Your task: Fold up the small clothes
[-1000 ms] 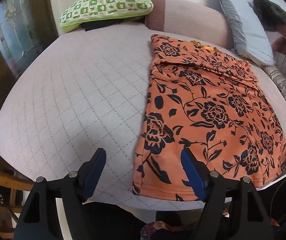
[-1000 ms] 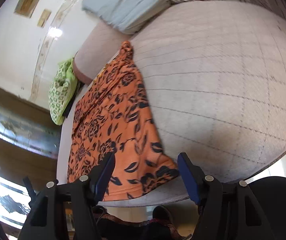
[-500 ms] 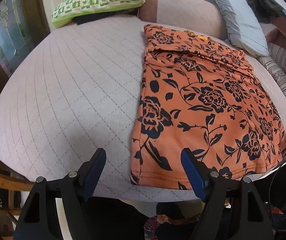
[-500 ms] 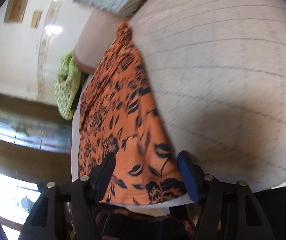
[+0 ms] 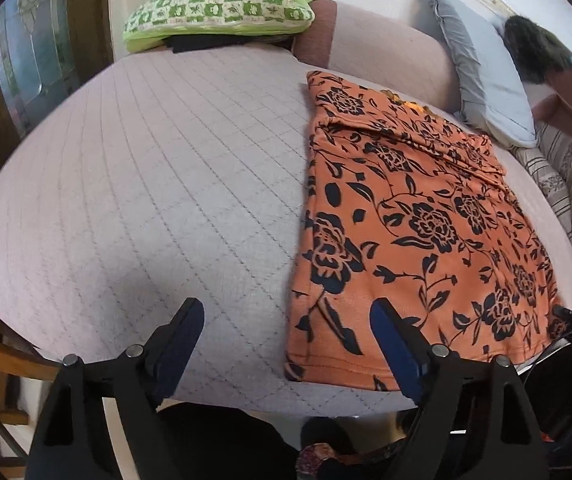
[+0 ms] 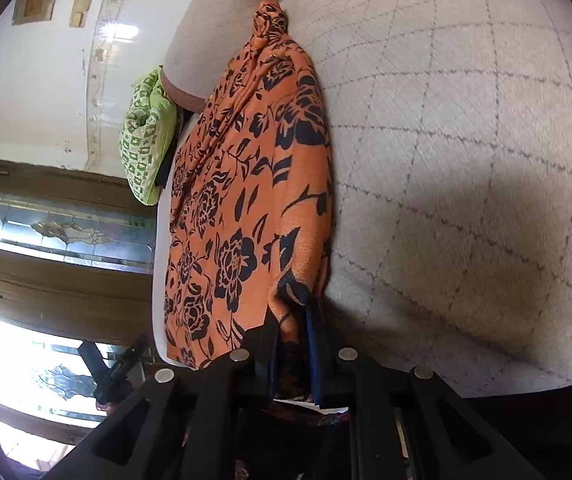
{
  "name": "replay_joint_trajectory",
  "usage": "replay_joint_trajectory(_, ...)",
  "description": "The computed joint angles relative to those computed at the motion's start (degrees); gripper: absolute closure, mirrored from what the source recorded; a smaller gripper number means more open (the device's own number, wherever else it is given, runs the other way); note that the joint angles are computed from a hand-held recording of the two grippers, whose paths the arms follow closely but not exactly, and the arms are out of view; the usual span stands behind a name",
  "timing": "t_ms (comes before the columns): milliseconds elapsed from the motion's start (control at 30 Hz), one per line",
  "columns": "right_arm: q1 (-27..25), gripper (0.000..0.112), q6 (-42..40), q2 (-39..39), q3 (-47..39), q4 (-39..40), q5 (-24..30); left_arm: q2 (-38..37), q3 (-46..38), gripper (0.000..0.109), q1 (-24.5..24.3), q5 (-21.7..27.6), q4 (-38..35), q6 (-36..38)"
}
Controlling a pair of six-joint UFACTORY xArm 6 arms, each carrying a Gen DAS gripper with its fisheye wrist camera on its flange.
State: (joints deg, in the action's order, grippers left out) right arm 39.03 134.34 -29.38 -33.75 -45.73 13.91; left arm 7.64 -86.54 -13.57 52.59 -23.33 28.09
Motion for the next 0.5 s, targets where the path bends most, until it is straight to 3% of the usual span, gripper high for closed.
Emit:
replay_joint_trajectory(100, -0.7, 0.099, 4.3, -0.6, 1.0, -2.9, -1.4, 1.2, -0.6, 0.023, -0.8, 2.0, 0.7, 0.3)
replay_joint_trajectory(200, 0.0, 0.099, 1.8, -0.3, 0.3, -1.2, 0.0, 2.4, -0.3, 0.026, -1.8, 1.7, 1.4, 0.3)
replay_joint_trajectory(267, 0.6, 0.099, -0.1, 0.2, -0.6, 0.2, 1.3, 3.4, -1.0, 0.049, -1.7, 4.3, -0.3, 0.7)
replay_joint_trajectory(367, 0.5, 0.099, 0.2, 0.6, -0.9, 0.0, 1.3, 1.8, 2.0, 0.064, -2.9, 1.3, 2.0, 1.6)
replay_joint_trajectory(400, 0.4, 0.099, 0.6, 0.6, -0.9, -0.3, 1.2, 1.5, 2.6, 0.079, -3.0, 0.7, 2.5, 2.0)
replay_joint_trajectory(433, 0.3, 0.099, 0.8, 0.4, -0.6, -0.4, 0.9, 1.4, 2.6, 0.089, -2.7, 0.7, 2.2, 2.2)
replay_joint_trajectory(500, 0.3, 0.099, 1.1, 0.4, -0.5, -0.6, 0.9, 2.0, 1.4, 0.098, -1.6, 2.8, -0.2, 2.5)
